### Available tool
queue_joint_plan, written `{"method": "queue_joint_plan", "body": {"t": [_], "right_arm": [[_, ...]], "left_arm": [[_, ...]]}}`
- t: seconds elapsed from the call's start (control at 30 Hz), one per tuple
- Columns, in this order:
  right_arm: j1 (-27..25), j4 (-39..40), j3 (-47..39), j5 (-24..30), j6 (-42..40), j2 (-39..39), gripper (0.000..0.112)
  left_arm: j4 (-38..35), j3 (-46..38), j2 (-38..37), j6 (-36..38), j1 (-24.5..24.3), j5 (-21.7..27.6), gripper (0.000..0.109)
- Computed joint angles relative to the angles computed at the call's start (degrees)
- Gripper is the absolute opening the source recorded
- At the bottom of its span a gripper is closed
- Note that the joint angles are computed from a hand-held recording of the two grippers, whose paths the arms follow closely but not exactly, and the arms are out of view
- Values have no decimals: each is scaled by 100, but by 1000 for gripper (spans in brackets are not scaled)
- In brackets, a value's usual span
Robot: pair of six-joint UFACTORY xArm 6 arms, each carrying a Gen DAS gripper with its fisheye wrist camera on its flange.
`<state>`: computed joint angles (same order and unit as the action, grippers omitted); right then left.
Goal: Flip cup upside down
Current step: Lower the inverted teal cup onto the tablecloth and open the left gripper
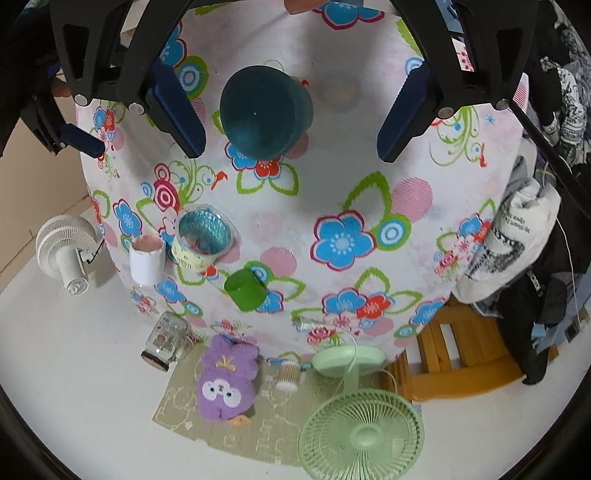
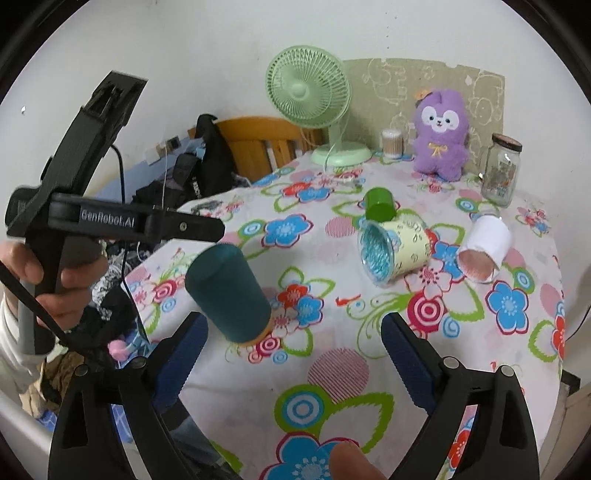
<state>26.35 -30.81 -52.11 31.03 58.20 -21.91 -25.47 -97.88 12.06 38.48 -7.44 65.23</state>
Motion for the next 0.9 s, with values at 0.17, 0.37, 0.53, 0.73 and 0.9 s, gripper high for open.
{"method": "queue_joint_plan", "body": {"t": [0.17, 0.37, 0.53, 0.73, 0.9], "right_arm": [[-19, -249, -71, -10, 333, -17, 98], [43, -959, -126, 109, 1025, -76, 102], [142, -1537, -190, 225, 1550, -98, 103], [303, -1980, -357, 521, 2015, -22, 103], [497, -2254, -506, 806, 2301, 66, 103]], "left_arm": [[-117, 236, -179, 165, 16, -354, 97], [-324, 548, -374, 388, 54, -747, 97], [-582, 867, -577, 674, 80, -1120, 99], [-1040, 1344, -895, 1167, 105, -1617, 102], [-1434, 1668, -1119, 1605, 151, -1879, 103]]}}
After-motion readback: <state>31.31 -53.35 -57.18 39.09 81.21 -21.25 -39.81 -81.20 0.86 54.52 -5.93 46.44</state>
